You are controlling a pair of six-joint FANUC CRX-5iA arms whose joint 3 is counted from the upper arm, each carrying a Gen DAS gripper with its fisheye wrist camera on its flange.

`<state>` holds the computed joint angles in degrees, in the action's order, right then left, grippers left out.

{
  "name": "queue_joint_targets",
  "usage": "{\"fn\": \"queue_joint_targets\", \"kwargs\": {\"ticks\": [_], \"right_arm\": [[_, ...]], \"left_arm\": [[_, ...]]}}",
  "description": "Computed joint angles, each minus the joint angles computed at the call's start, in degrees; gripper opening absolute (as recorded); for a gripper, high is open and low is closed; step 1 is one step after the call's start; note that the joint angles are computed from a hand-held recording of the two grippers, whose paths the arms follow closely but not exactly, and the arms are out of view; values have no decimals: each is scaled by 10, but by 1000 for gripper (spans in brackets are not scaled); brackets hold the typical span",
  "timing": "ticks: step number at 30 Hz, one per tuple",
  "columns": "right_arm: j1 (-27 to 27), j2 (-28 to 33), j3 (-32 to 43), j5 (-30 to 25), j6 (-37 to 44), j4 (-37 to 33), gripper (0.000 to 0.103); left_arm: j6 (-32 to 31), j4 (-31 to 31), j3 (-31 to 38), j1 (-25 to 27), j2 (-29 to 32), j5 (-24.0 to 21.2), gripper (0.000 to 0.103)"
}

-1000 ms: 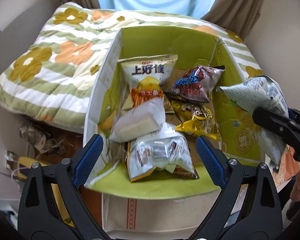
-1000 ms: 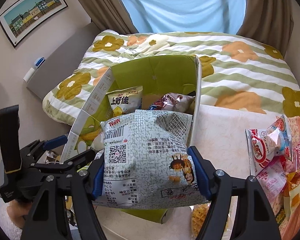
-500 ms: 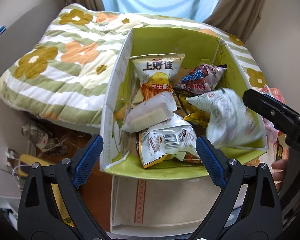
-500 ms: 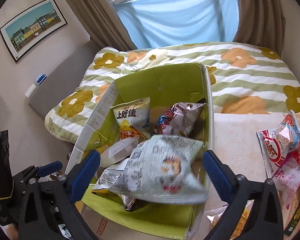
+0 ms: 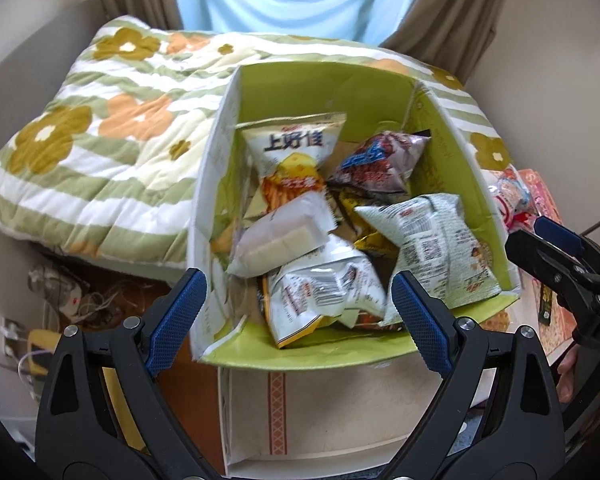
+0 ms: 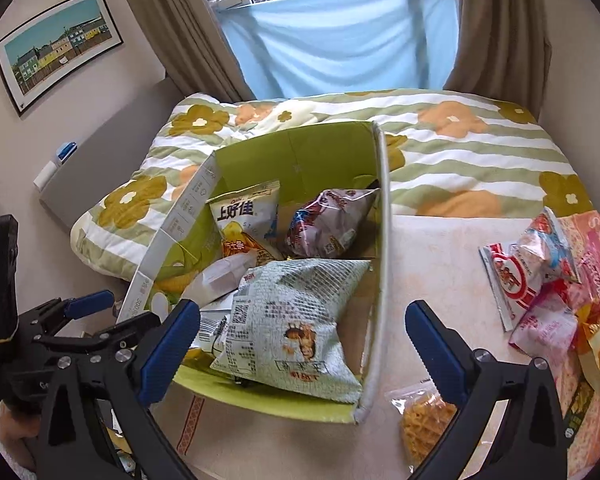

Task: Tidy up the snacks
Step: 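Withdraw both open grippers from the box toward the remaining snacks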

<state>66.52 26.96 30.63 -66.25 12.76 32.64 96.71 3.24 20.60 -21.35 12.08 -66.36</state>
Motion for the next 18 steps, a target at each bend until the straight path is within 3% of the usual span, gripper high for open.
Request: {"fn": "queue_joint_targets", "kwargs": {"ticks": [9, 18], "right_arm": [[9, -58, -74, -7, -48, 42, 102], [4, -170, -208, -19, -66, 60, 102]], "left_arm": [[-10, 9, 42, -38, 23, 23, 93], [49, -33, 194, -129, 114, -22, 93]]}}
